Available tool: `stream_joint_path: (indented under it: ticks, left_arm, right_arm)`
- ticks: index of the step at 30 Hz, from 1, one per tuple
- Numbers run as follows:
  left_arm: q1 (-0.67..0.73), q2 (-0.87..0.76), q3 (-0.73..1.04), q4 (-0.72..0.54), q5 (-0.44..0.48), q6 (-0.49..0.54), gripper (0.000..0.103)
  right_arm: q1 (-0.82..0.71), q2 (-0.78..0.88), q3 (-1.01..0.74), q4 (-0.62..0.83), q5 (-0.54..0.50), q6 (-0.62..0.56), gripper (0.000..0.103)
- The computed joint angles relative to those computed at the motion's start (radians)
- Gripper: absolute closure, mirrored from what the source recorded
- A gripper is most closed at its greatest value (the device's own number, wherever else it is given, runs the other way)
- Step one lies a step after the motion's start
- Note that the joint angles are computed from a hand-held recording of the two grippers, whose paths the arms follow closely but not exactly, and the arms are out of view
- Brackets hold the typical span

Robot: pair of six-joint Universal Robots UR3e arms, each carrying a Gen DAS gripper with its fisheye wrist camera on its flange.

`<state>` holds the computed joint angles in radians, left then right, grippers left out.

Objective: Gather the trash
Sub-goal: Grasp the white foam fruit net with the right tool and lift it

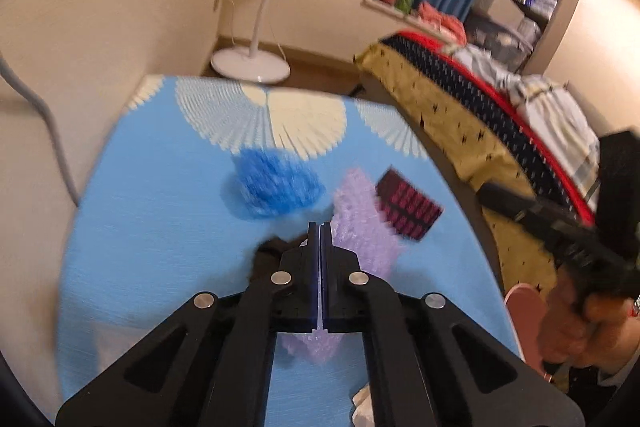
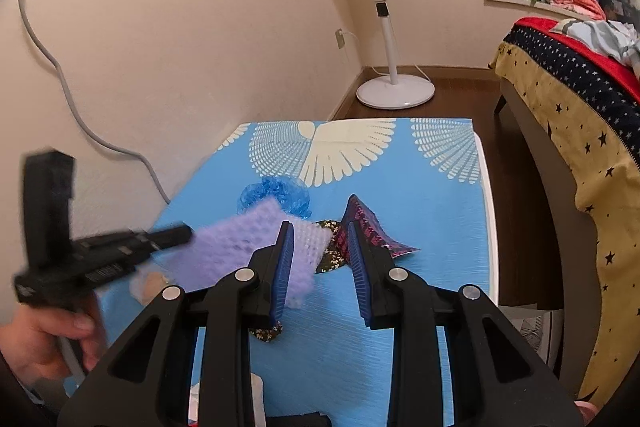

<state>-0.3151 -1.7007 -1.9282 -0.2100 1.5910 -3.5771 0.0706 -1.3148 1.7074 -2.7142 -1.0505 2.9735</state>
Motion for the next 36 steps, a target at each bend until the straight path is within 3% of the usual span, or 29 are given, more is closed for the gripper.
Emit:
stream_joint_path:
  ticks: [7,14,20,25,28,30,32,36]
  left_arm:
    - [0.003,0.073,-0.033,-0.035,0.073,0.002,0.103]
    - [-0.016,0.107,-0.022,-0.088,0.230,-0.052,0.103]
    - [-0.017,0.081,0.012,-0.133,0.233,-0.026,0.103]
    - [-0.004,0.094,-0.003,-0.128,0.231,-0.031,0.103]
    - [-0.009,0.095,-0.005,-0.128,0.235,-0.028,0.103]
    - [-0.014,0.092,0.001,-0.133,0.240,-0.023,0.103]
    - [-0.019,0.092,0.003,-0.134,0.246,-0.021,0.103]
    - [-0.026,0.101,0.007,-0.143,0.263,-0.027,0.103]
  right_arm:
    - [0.060,0.084,-0.047,0.008,-0.051,-0.001,0.074]
    - [0.105,0.178,-0.118,0.050,-0.068,0.014,0.067]
    - [0.153,0.225,-0.172,0.078,-0.077,-0.006,0.050]
    - [0.187,0.271,-0.229,0.142,-0.123,-0.016,0.049]
    - [0.186,0.280,-0.247,0.167,-0.115,-0.013,0.070]
    - [0.186,0.277,-0.247,0.172,-0.109,-0.017,0.091]
    - [0.186,0.264,-0.234,0.160,-0.108,-0.022,0.103]
    - [0.173,0.221,-0.195,0.122,-0.105,-0.026,0.103]
